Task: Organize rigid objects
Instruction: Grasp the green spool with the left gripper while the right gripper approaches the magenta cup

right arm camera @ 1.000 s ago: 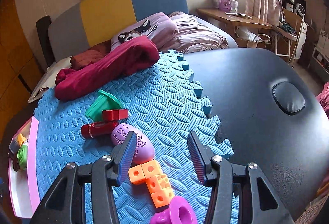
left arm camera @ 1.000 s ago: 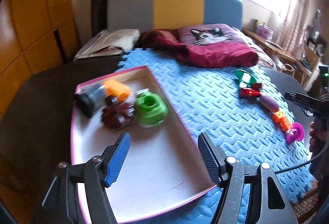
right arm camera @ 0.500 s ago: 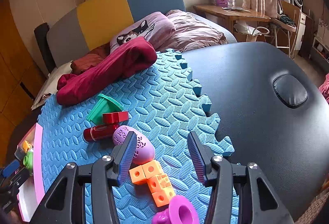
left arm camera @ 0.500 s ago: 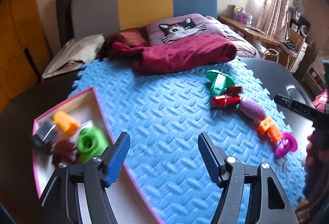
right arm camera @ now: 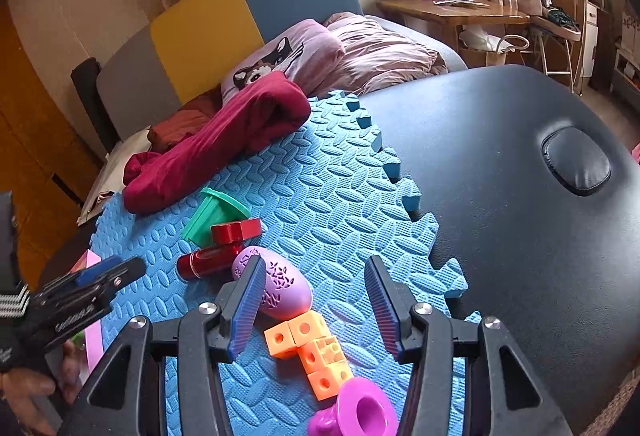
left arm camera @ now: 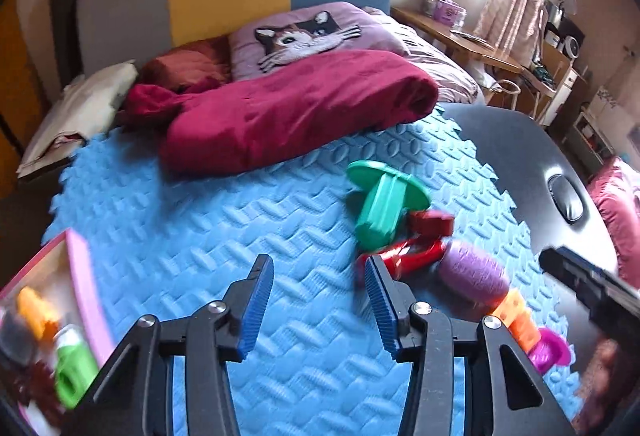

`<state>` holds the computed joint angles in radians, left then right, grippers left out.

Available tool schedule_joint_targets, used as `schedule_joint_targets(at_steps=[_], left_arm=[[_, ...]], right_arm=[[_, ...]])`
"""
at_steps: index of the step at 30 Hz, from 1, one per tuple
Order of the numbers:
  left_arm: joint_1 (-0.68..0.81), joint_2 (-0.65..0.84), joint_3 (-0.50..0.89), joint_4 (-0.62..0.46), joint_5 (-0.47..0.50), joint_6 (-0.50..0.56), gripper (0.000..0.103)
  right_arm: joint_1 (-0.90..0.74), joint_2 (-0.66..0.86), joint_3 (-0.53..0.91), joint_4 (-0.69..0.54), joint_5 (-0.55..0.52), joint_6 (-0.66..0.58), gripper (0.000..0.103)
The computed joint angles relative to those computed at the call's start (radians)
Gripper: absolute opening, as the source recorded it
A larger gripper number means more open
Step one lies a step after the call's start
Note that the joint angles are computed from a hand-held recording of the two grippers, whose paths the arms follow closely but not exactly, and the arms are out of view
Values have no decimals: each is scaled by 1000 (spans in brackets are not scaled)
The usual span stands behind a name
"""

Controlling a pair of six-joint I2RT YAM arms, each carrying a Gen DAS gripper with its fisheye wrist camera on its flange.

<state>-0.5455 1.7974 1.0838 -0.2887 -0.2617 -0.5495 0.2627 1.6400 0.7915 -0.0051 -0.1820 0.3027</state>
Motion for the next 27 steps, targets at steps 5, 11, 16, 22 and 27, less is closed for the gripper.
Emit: schedule_joint_targets(at_steps=[5,11,16,22,27], left_arm=[[20,111,132,-3,63,51,49],[41,251,302,-50,101,102,47],[63,367,415,-101,159,117,31],[73,295,282,-4,154,84,30],[97,177,107,40,128,15,30]], right_arm=[[-1,10,9,-13,-22,0,52],[-3,10,9,-14,-42,1,52],[-9,11,10,-10,-47,8,52],[-37,12,3,13,-79,31,52],[-101,12,-17,59,-144,97,52]])
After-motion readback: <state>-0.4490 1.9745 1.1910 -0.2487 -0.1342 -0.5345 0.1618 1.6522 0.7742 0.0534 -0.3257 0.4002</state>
